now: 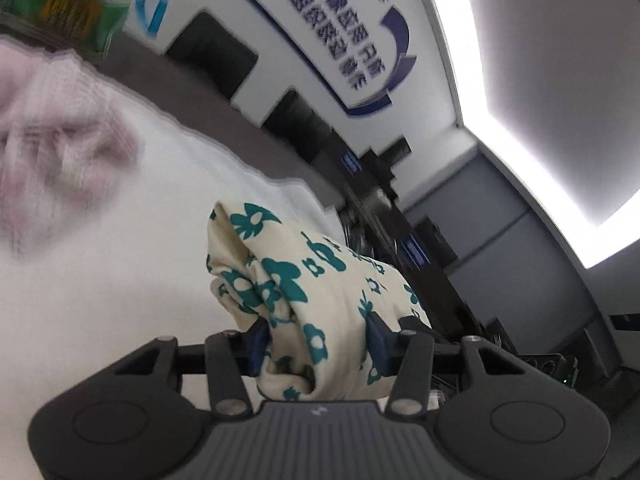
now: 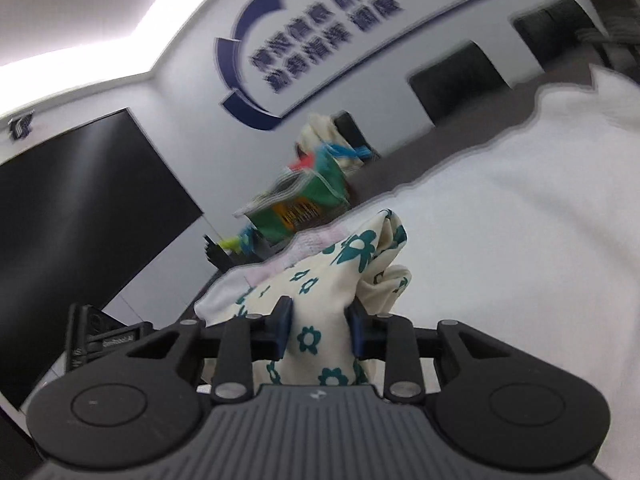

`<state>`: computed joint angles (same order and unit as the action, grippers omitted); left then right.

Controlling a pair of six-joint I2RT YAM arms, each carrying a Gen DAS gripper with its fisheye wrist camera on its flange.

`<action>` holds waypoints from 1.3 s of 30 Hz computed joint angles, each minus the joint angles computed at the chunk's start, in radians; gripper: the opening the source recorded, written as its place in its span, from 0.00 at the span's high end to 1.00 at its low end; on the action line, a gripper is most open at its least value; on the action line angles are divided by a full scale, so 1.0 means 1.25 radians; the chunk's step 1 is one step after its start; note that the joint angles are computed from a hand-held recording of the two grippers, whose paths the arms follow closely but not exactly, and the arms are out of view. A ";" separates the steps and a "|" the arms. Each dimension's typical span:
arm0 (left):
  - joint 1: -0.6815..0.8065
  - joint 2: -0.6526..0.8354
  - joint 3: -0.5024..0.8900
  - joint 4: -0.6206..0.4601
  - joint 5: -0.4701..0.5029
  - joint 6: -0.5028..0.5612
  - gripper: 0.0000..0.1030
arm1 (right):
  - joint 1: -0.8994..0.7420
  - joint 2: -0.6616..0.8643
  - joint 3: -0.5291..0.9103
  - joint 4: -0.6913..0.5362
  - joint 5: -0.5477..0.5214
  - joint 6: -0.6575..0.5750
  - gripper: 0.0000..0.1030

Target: Fold clothes

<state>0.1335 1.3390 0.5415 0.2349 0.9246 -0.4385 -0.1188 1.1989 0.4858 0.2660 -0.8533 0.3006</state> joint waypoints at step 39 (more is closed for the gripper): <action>-0.148 0.371 0.296 0.125 -0.545 0.142 0.54 | 0.255 0.658 0.616 0.038 0.479 -0.234 0.89</action>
<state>-0.0510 1.8025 0.9115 0.3912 0.2439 -0.2606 0.1998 2.0217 1.2554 0.3140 -0.2539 0.0078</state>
